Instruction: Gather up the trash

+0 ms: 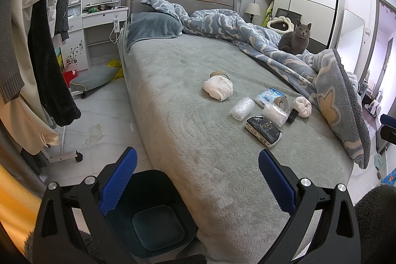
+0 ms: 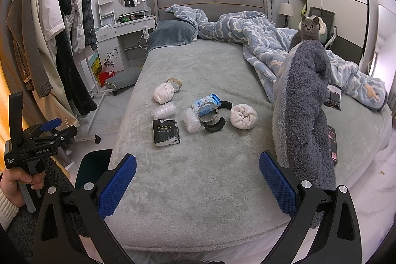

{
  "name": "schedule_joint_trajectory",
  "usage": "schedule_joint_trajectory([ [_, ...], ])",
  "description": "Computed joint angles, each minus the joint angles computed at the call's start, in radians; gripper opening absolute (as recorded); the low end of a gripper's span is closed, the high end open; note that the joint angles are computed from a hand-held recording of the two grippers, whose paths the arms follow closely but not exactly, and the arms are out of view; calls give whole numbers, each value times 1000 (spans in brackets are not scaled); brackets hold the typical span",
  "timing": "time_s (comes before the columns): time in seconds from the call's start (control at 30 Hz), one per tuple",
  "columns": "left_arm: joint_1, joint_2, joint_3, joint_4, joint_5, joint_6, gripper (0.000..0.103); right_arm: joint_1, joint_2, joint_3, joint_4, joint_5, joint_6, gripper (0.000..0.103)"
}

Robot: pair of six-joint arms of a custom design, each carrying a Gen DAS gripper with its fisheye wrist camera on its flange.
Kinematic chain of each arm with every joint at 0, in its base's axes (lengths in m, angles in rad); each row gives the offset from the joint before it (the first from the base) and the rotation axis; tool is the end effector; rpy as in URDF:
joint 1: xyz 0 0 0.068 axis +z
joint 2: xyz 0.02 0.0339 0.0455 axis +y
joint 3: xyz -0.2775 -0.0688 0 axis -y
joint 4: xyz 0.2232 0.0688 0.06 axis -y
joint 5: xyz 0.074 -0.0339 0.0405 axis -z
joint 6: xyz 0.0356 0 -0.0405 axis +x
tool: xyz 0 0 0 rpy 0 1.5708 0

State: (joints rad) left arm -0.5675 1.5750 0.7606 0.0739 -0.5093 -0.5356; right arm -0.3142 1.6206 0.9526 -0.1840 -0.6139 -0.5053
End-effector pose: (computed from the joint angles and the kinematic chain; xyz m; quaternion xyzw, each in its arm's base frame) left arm 0.2586 -0.1442 0.1989 -0.0875 0.8871 -0.0082 0.4532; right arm 0.3051 -0.0776 0.2219 -0.1909 0.8781 0.1259 0.4202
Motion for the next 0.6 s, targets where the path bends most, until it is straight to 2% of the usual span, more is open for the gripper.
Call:
schedule_joint_trajectory([
  [0.6, 0, 0, -1, 1, 0, -2, 100, 6, -1, 2, -7, 14, -9, 100],
])
